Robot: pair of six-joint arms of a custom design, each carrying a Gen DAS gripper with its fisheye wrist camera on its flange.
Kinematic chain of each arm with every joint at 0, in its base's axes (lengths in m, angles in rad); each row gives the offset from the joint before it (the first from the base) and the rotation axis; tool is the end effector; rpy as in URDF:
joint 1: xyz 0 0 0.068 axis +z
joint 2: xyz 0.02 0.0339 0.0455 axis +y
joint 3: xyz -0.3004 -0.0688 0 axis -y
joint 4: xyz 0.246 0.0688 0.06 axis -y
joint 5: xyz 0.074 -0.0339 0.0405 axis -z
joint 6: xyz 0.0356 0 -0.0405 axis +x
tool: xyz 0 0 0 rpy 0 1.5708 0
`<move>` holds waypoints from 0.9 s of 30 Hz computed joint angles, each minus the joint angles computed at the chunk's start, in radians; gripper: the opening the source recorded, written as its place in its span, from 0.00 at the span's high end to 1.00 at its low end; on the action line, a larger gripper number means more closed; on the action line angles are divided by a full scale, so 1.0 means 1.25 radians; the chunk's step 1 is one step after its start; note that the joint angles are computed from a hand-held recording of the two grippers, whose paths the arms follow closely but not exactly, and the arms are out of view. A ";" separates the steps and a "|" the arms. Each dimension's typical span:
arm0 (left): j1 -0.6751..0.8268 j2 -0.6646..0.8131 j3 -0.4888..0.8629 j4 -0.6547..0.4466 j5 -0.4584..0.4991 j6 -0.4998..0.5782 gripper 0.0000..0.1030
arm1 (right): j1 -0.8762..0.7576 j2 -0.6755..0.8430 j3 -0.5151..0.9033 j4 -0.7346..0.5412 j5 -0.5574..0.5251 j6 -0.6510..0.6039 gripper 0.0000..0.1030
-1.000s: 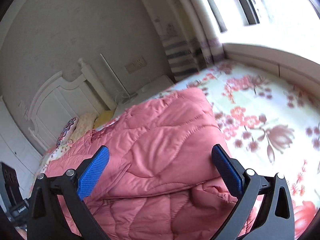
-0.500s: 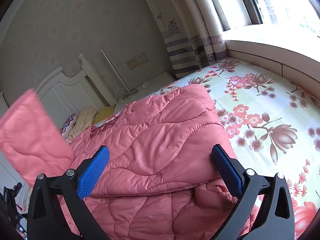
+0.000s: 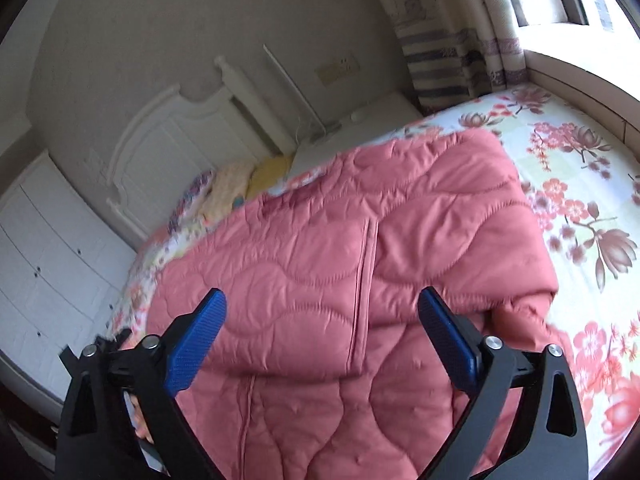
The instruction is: Fold large clothes
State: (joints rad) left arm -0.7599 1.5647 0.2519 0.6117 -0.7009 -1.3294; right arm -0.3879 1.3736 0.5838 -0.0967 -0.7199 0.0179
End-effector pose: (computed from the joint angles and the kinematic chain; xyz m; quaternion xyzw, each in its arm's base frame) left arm 0.1726 -0.1323 0.1261 -0.3781 0.7769 -0.1858 0.4680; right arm 0.2316 -0.0693 0.1975 0.0619 0.8874 0.2684 0.3697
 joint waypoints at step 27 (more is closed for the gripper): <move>-0.031 -0.022 0.023 -0.084 -0.046 -0.019 0.03 | 0.191 -0.090 0.052 0.155 0.233 0.028 0.88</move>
State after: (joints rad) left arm -0.7987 1.5368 0.2804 0.5072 -0.7584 -1.3536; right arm -0.1492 1.2609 0.6492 0.0967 -0.4287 0.0533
